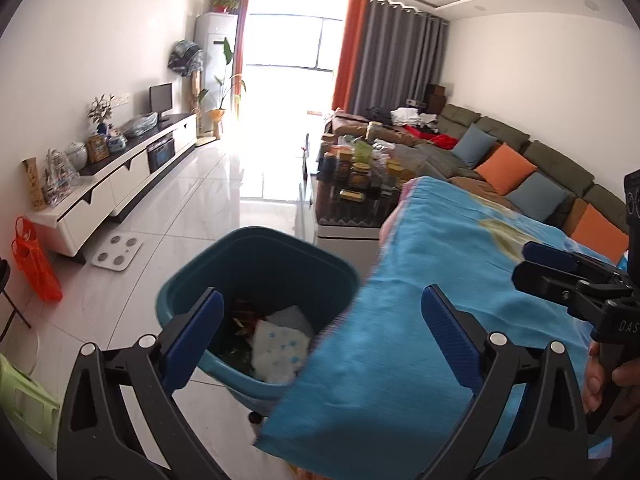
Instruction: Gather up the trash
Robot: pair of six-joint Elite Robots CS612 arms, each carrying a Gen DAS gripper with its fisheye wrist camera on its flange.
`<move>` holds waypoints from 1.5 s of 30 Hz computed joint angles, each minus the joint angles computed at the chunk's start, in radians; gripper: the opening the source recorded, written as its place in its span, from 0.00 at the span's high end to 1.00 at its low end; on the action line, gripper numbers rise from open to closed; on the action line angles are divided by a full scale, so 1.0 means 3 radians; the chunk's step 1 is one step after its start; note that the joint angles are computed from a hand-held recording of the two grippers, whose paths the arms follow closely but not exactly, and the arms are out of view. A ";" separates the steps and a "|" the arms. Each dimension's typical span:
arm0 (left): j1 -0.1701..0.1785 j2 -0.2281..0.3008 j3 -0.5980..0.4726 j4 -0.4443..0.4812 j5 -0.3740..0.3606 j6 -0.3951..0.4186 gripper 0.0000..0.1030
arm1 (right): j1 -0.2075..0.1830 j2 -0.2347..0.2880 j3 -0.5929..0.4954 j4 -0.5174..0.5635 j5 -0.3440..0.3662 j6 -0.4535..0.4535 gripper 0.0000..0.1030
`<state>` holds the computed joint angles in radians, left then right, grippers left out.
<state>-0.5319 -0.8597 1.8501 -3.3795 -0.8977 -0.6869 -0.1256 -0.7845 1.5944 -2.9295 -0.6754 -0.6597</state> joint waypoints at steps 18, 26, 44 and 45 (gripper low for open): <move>-0.0439 0.0372 -0.0588 -0.0479 0.0269 0.0616 0.05 | -0.0484 0.0154 0.0411 -0.2609 -0.0706 0.1522 0.06; -0.0507 0.0439 -0.0654 -0.0713 0.0374 0.0880 0.05 | -0.0584 0.0180 0.0464 -0.2893 -0.0866 0.1771 0.06; -0.0620 0.0565 -0.0820 -0.1041 0.0533 0.1335 0.05 | -0.0672 0.0164 0.0551 -0.3186 -0.1007 0.1960 0.06; -0.0619 0.0566 -0.0825 -0.1046 0.0531 0.1342 0.05 | -0.0673 0.0162 0.0553 -0.3173 -0.1006 0.1953 0.06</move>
<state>-0.7178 -0.6898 1.6025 -3.6933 -0.7384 -0.2843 -0.3276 -0.7360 1.7603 -3.8814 -0.9770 -0.0739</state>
